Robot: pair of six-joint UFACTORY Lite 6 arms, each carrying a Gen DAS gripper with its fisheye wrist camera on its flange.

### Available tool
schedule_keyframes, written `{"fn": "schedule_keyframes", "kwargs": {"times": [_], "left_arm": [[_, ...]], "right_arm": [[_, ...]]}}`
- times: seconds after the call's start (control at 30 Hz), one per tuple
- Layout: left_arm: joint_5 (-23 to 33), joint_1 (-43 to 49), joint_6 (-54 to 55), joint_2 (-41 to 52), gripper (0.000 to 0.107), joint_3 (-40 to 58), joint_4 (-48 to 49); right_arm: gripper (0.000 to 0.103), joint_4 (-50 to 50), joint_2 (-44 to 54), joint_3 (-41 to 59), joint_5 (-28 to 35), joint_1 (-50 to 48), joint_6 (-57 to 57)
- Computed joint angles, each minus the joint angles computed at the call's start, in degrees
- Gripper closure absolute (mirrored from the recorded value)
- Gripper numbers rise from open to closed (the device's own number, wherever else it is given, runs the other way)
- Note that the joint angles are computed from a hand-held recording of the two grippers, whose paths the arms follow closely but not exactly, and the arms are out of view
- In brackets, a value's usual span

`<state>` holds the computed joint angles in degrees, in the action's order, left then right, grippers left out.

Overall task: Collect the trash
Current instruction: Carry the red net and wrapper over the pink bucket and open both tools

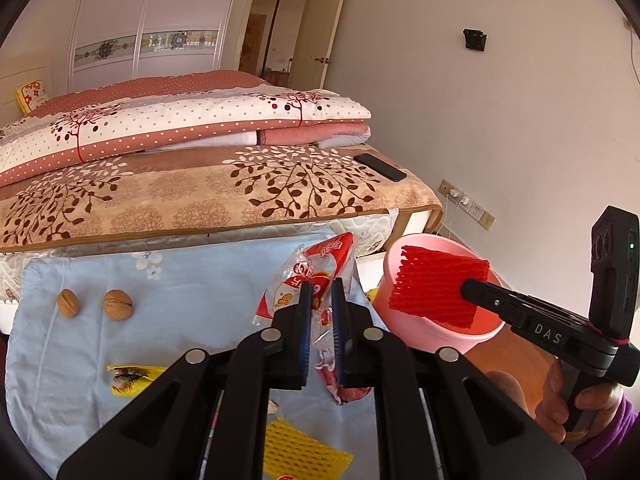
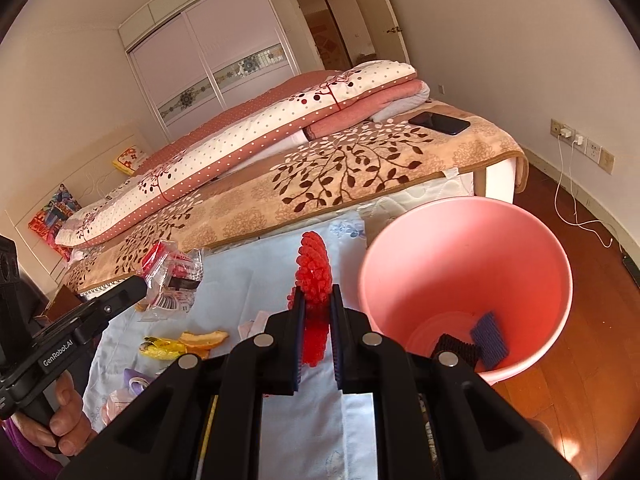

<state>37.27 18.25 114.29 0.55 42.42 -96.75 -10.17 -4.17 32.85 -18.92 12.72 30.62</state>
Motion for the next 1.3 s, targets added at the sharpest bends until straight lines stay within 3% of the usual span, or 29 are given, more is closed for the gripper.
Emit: {"fn": "schedule_keyframes", "kwargs": {"times": [0.23, 0.57, 0.73, 1.3], "left_arm": [[-2.6, -9.3, -0.8, -0.9, 0.098, 0.2, -3.2], [-8.7, -22.7, 1.9, 3.5, 0.098, 2.8, -10.2], [-11.1, -28.5, 4.7, 7.1, 0.098, 4.9, -14.0], [-16.3, -37.4, 5.6, 20.3, 0.098, 14.9, -17.8]], "right_arm": [[0.092, -1.1, -3.5, -4.5, -0.9, -6.9, -0.8], [0.092, -15.7, -2.3, -7.4, -4.9, -19.8, 9.9], [0.092, -16.5, 0.0, -7.3, -6.2, -22.7, 9.1], [0.092, -21.4, 7.0, -5.0, -9.5, -28.9, 11.2]]}}
